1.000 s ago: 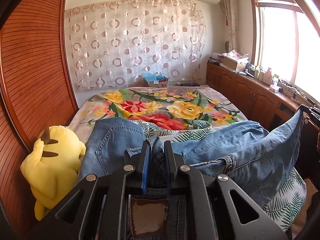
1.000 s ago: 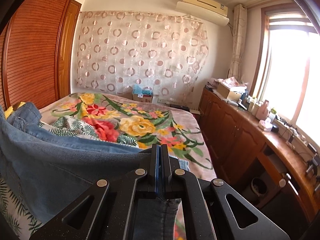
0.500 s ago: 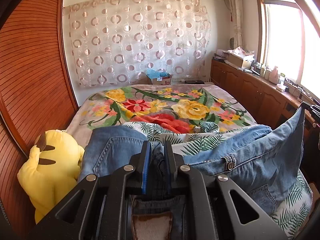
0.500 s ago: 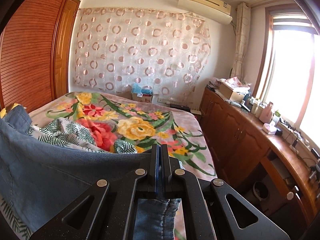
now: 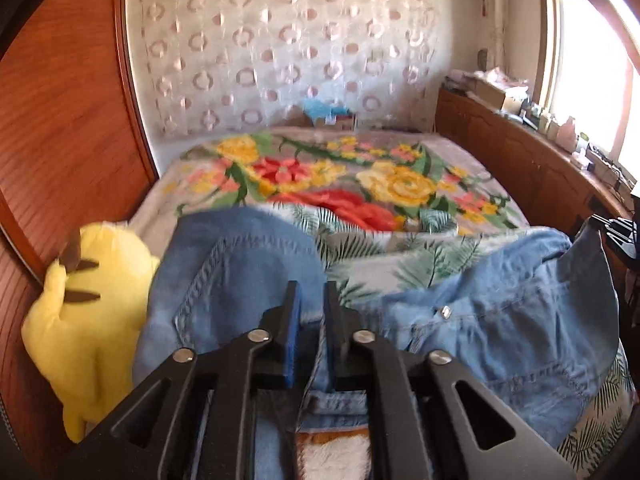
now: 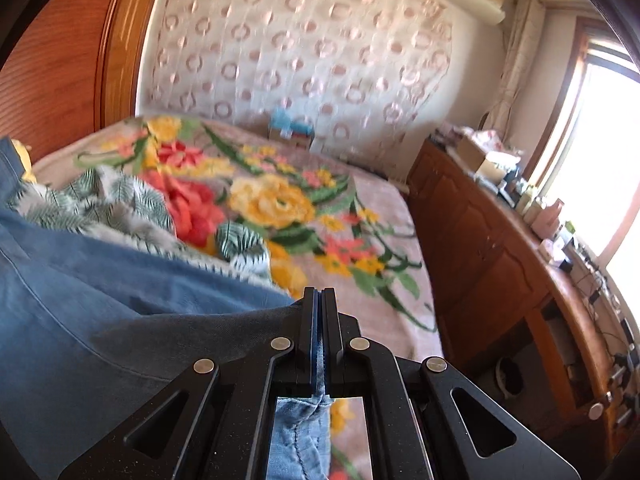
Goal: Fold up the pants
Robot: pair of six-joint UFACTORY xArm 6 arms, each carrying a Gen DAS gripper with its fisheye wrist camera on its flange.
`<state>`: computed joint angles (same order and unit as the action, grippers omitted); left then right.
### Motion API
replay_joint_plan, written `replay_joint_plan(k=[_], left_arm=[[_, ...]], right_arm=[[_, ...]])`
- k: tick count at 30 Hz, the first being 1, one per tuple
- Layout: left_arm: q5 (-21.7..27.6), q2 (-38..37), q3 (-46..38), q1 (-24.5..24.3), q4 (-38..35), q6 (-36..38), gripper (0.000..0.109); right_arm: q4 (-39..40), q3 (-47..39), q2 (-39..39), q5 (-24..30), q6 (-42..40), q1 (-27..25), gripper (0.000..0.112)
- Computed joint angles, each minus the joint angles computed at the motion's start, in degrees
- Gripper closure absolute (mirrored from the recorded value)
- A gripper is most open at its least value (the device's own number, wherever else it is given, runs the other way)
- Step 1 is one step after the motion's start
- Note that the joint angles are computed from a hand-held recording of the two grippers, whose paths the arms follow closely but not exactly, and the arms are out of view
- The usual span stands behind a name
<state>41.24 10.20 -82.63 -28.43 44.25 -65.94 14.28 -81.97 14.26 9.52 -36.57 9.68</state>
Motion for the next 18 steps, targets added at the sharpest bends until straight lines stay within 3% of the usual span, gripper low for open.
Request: replay_joint_plan(k=[8, 10, 11, 14, 16, 17, 18], left_arm=[[-1.66, -2.22, 4.08, -0.38, -1.64, 2.27, 0.057], [-3.93, -2.42, 5.00, 0.42, -3.73, 4.29, 0.042], [-5.15, -2.43, 5.41, 0.69, -4.11, 4.22, 0.029], [-6.45, -1.85, 5.09, 1.23, -5.42, 5.15, 0.026], [-5.21, -1.65, 4.38, 0.78, -0.77, 1.22, 0.026], [-5.60, -1.49, 4.06, 0.78, 0.11, 0.58, 0.028], [-6.79, -1.37, 4.03, 1.13, -0.96, 1.71, 0.037]], right_arm=[[-1.93, -3.14, 0.63, 3.68, 1.69, -0.27, 0.111], [-1.17, -2.37, 0.08, 3.54, 0.90, -0.39, 0.111], [-0.99, -2.25, 0.07, 3.52, 0.90, -0.37, 0.111], [0.75, -1.43, -0.55, 3.40, -0.45, -0.45, 0.111], [0.91, -1.17, -0.71, 3.26, -0.65, -0.42, 0.111], [1.40, -0.96, -0.88, 3.19, -1.20, -0.44, 0.111], [1.64, -0.87, -0.90, 3.11, -1.43, -0.44, 0.111]])
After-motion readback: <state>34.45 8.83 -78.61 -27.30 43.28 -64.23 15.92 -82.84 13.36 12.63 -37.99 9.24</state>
